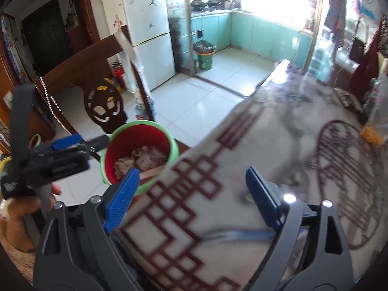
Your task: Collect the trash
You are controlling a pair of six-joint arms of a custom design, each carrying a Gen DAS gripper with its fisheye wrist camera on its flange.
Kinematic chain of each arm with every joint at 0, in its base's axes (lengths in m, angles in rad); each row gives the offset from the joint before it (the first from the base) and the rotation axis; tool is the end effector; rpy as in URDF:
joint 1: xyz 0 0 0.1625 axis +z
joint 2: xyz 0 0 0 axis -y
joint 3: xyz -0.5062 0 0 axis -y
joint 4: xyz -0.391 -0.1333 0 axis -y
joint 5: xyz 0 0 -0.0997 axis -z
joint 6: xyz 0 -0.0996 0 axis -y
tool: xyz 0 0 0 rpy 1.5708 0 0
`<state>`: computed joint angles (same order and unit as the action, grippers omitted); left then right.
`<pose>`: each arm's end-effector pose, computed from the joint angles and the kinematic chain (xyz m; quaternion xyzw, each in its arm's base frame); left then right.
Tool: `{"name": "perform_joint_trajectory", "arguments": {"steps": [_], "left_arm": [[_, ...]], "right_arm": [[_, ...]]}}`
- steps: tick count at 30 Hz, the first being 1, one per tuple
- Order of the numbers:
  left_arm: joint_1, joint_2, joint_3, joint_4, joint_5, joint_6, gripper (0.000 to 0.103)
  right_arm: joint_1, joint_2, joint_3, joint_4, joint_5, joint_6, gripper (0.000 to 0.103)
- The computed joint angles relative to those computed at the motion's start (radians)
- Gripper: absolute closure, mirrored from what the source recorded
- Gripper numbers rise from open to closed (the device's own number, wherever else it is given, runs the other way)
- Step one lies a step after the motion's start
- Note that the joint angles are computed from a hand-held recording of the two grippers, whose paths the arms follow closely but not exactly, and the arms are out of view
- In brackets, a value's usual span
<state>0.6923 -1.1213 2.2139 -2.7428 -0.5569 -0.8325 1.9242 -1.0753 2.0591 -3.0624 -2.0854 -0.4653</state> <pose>-0.2485 -0.4890 0.2267 0.0008 0.8738 -0.3890 0.2920 0.2821 -0.5211 0.2550 0.3139 -0.8842 0.2288 0.2595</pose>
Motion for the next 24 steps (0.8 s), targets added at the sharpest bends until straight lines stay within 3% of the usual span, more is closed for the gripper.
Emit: {"name": "perform_joint_trajectory", "arguments": {"steps": [2, 8, 14, 19, 24], "left_arm": [[-0.054, 0.024, -0.008, -0.013, 0.022, 0.018, 0.009], [-0.167, 0.141, -0.058, -0.204, 0.033, 0.178, 0.008], [-0.239, 0.259, -0.112, -0.389, 0.046, 0.295, 0.008], [-0.293, 0.333, -0.123, -0.521, 0.122, 0.329, 0.008], [-0.317, 0.351, -0.148, -0.424, 0.195, 0.283, 0.008]], "right_arm": [[0.005, -0.036, 0.034, -0.073, -0.034, -0.025, 0.005], [-0.003, -0.153, 0.117, -0.261, -0.083, -0.086, 0.005], [-0.048, -0.277, 0.187, -0.381, -0.050, -0.110, 0.005], [-0.071, -0.325, 0.228, -0.548, -0.067, -0.175, 0.005], [-0.106, -0.395, 0.231, -0.465, 0.002, -0.098, 0.005]]}}
